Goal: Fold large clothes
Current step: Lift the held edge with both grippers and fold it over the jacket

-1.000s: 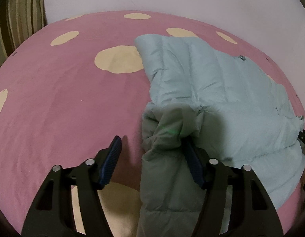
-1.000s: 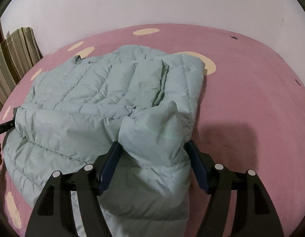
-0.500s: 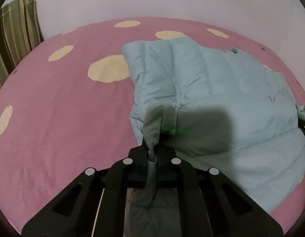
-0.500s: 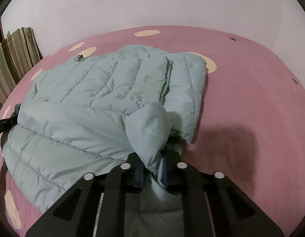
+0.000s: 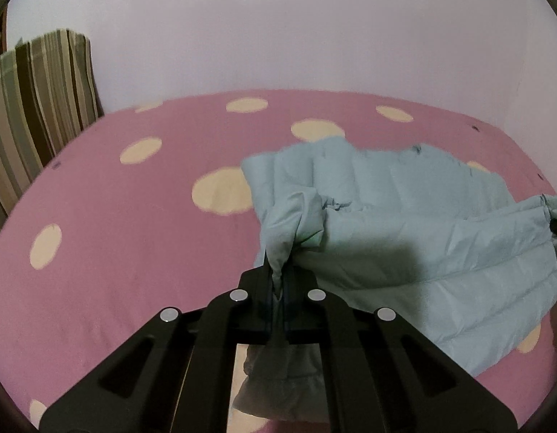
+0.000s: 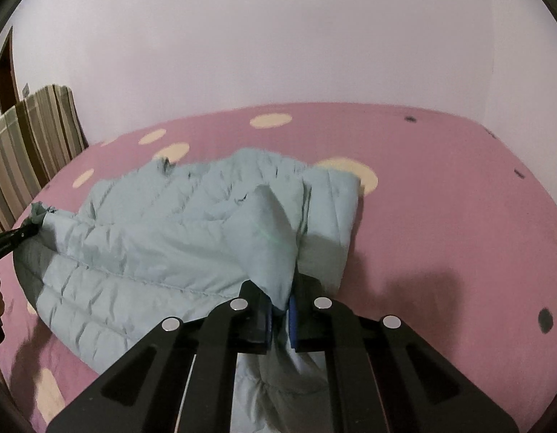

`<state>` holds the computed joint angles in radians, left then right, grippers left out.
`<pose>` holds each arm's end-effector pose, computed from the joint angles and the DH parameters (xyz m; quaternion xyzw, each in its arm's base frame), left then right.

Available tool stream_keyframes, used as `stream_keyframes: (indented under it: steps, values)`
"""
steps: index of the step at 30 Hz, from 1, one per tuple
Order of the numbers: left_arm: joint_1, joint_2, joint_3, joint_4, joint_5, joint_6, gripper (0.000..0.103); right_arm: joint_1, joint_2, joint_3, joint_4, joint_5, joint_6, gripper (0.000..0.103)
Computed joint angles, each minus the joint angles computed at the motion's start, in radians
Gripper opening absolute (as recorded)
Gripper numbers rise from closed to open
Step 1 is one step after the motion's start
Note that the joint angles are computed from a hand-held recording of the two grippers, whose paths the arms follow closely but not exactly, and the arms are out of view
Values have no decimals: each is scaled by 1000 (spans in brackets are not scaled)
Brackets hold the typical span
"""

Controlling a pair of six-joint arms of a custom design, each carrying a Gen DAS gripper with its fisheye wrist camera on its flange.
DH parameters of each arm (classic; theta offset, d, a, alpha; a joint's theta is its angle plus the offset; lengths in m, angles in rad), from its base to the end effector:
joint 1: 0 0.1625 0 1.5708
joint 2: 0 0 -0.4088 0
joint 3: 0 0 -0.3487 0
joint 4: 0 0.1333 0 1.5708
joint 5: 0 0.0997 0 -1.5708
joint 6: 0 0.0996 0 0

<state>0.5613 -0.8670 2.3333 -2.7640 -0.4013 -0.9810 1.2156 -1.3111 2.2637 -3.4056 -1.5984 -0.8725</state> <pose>-0.2074 -0.3962 0.0630 0.0869 0.8249 -0.3970 0.3929 -0.0332 -0.4648 0.2871 0.2256 -0.8756 0.3418 0.2561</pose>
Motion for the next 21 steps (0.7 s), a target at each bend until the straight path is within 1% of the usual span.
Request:
stream_keyframes:
  steps: [2,5,9,13,16,19,21]
  values:
    - [9,-7,-31,35,20,6,3,23,13,-27,-4,-5,25,6]
    - [42,3,-105,49,58,65,3,64,52,-86,-15,-25,57,6]
    - [103,54,-236,9,101,208,3,123,135,-210,6,-87,87,6]
    - [169,126,-362,-47,126,339,3,151,218,-343,69,-136,128,6]
    - [222,173,-443,-4,126,352,3,158,291,-431,103,-171,143,6]
    - [267,219,-514,67,127,331,4,158,356,-493,115,-206,140,6]
    - [299,251,-555,77,121,340,3,155,390,-524,119,-225,139,6]
